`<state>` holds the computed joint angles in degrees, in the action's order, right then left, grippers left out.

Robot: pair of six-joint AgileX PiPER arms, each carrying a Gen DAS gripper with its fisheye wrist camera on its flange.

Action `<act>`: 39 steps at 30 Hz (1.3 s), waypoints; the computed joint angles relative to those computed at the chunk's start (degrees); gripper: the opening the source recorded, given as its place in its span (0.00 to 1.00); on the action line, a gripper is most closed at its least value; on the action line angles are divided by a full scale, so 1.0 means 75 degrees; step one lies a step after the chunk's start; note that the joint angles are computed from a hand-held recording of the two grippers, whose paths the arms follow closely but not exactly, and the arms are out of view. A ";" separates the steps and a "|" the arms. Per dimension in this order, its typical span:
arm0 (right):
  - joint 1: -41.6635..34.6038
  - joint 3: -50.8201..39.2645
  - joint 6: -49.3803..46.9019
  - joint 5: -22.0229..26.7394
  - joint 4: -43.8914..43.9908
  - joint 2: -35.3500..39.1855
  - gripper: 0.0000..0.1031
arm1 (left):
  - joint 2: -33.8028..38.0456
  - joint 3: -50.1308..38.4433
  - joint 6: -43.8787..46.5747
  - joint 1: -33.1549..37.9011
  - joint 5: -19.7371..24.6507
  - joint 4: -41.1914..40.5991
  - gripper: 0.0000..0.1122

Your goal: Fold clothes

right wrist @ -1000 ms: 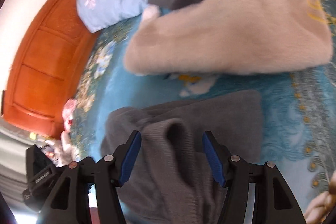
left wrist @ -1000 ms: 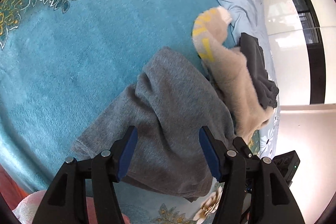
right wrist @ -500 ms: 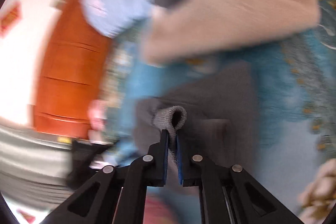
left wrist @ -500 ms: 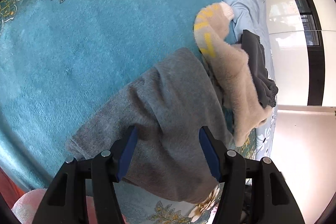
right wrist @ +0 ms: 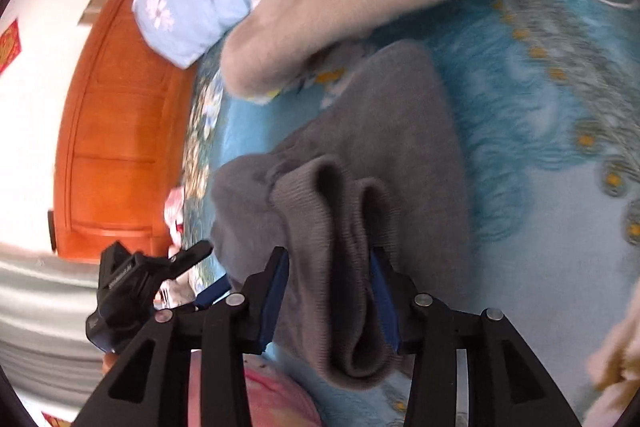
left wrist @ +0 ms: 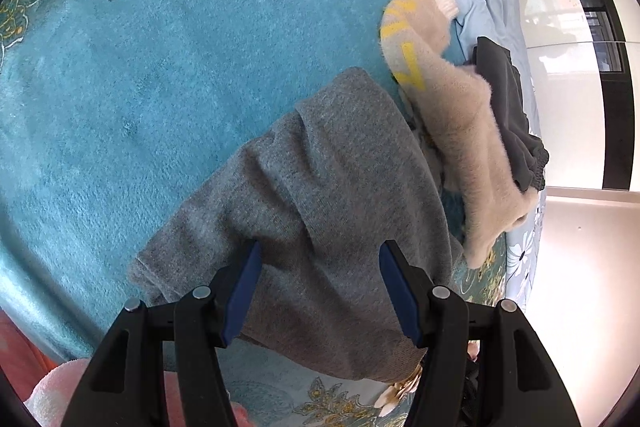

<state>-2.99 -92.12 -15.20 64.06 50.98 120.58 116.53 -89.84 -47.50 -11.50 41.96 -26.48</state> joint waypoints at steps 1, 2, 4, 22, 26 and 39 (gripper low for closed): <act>0.0161 -0.0224 0.0127 -0.0049 -0.0295 0.0083 0.44 | -0.0010 0.0038 0.0017 0.0015 -0.0045 -0.0056 0.55; 0.0289 -0.0447 0.0288 -0.0071 -0.0530 0.0197 0.44 | -0.0023 0.0078 0.0032 0.0027 -0.0095 -0.0104 0.55; 0.0276 -0.0627 0.0695 -0.0056 -0.0389 0.0433 0.38 | -0.0116 0.0242 0.0088 0.0031 -0.0223 -0.0180 0.55; -0.0672 0.0058 0.0385 -0.0223 0.0448 0.0429 0.15 | -0.0122 0.0180 0.1096 -0.0022 -0.0051 -0.0852 0.55; -0.0723 -0.0019 0.0511 -0.0171 -0.0129 -0.0083 0.17 | -0.0543 0.0749 0.1636 -0.0046 -0.0761 -0.1374 0.55; 0.0790 -0.2352 0.0875 -0.0210 -0.2346 0.0493 0.17 | 0.1017 -0.1659 0.1004 -0.0001 0.0592 0.0762 0.55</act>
<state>2.94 -109.76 -8.64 62.49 33.39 124.28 124.16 -102.29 -39.97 -11.51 46.40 -20.77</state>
